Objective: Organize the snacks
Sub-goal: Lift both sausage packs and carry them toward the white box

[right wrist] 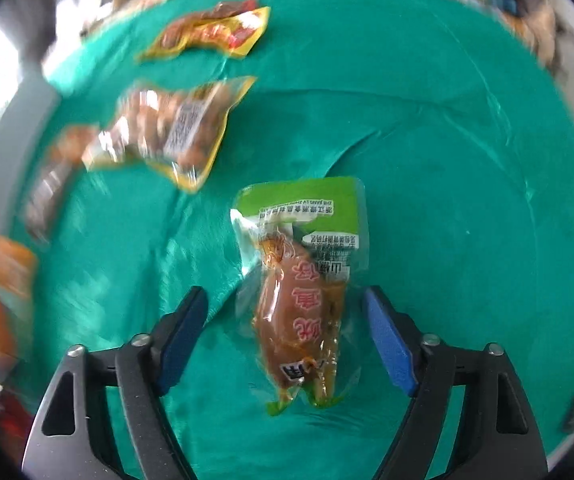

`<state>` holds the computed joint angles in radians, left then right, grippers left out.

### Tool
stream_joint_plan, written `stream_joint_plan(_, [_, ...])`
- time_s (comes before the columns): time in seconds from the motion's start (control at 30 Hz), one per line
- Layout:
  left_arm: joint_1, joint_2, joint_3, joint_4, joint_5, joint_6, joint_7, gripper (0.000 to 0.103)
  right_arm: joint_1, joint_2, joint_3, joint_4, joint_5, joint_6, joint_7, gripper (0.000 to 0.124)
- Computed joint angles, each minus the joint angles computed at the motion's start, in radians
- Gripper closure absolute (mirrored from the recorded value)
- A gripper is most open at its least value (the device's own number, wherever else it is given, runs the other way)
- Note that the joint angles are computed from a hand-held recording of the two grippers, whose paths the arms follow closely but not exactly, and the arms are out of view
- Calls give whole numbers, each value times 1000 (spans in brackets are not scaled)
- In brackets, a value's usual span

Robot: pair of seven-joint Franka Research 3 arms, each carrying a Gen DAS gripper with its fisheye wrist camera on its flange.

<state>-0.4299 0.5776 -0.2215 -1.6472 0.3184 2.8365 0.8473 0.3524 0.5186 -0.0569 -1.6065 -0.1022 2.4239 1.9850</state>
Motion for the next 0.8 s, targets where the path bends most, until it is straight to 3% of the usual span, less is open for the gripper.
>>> stream_joint_plan(0.07, [11, -27, -6, -45, -8, 38, -4, 69, 1, -16, 3, -19, 17, -10, 28, 69])
stream_joint_plan(0.1, [8, -32, -1, -53, -5, 48, -10, 69, -4, -38, 9, -49, 36, 6, 39, 82])
stream_joint_plan(0.17, [7, -36, 2, -64, -2, 67, -18, 70, -9, -89, 15, -113, 52, 52, 53, 88])
stream_joint_plan(0.23, [16, -26, -10, -59, -12, 74, -14, 71, -63, -154, 67, -213, 187, 167, 18, 89])
stream_joint_plan(0.33, [42, -24, -36, -70, -45, 100, -2, 73, -59, -201, 68, -288, 218, 222, 25, 89])
stream_joint_plan(0.43, [49, -42, -36, -96, -58, 134, -10, 73, -136, -244, 178, -372, 482, 332, -133, 89])
stream_joint_plan(0.57, [79, -61, -61, -126, -95, 168, -8, 73, -66, -206, 137, -321, 432, 267, -101, 89])
stream_joint_plan(0.7, [109, -130, -75, -193, -119, 226, -18, 73, -96, -188, 210, -300, 609, 312, -224, 89])
stream_joint_plan(0.73, [115, -155, -72, -213, -123, 245, -24, 73, -87, -184, 214, -280, 618, 317, -242, 89])
stream_joint_plan(0.8, [85, -216, -4, -257, -100, 280, -72, 73, -70, -175, 227, -223, 637, 313, -273, 89])
